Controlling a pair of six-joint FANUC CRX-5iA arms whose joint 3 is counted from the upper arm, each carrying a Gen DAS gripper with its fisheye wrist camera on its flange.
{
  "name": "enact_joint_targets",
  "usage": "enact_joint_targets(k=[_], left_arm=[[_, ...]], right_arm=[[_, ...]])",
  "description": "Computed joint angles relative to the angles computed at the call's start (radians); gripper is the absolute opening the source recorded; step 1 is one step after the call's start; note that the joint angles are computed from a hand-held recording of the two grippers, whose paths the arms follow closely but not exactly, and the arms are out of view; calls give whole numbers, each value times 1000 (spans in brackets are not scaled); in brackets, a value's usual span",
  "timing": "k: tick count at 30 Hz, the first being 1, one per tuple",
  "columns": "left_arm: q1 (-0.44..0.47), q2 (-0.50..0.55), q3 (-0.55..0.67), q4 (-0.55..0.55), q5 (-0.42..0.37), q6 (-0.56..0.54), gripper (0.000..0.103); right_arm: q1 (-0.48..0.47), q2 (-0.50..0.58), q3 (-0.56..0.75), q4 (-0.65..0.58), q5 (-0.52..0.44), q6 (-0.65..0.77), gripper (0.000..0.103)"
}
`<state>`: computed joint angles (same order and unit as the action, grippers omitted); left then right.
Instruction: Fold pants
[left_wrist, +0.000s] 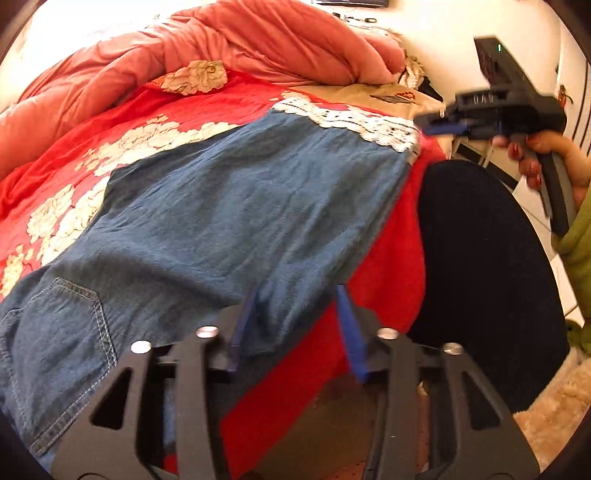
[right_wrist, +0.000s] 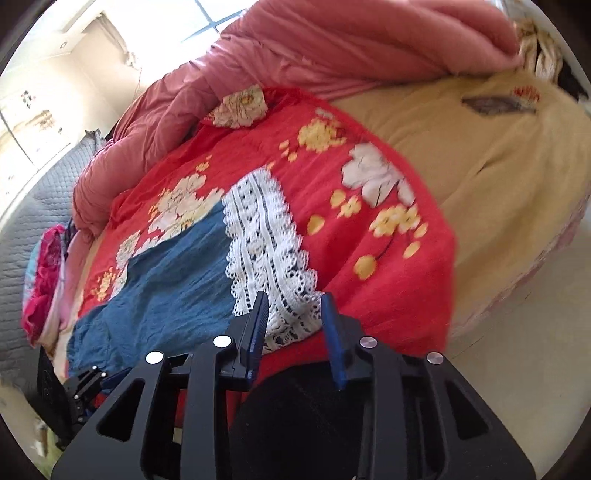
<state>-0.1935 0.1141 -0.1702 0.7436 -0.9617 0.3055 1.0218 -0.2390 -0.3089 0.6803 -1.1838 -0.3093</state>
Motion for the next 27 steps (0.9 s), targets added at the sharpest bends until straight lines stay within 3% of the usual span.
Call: enact_joint_targets(k=[2,6,9,11,14,16,18,20,21,24,25,26,27], left_arm=[[2,-17,-16,4,10,3,41],[54,-64,-70,122,-16,-13,45],[112,-92,-86,178,-24,42,54],[156,-114,-70,118,14,155,59],[202,-144,-3,-147,109,426,59],[242,-144,22,-206,105,527,60],[277,-133,44,-248,92,615,65],[282,-114,81,-338,83,729,77],[283,-105,88,-350,81,756,77],[277,-55,100,-268,44,726,77],[272,-49,102,-271,45,725,68],[262,-42,107,-292,58,734,46],[253,-34,116,-316,71,748,40]], right_arm=[[16,-6,-1,37,19,12,30],[18,58,67,49,103,180,37],[-2,117,125,-5,189,302,37],[-20,172,181,-65,225,389,38],[-41,268,293,-150,221,522,42],[-46,309,342,-179,207,582,47],[-48,350,387,-197,168,627,47],[-53,369,409,-228,146,652,50],[-58,372,409,-249,151,657,50],[-67,374,405,-302,177,675,51],[-69,376,405,-313,177,677,52],[-70,376,405,-318,178,677,52],[-72,374,402,-324,183,674,52]])
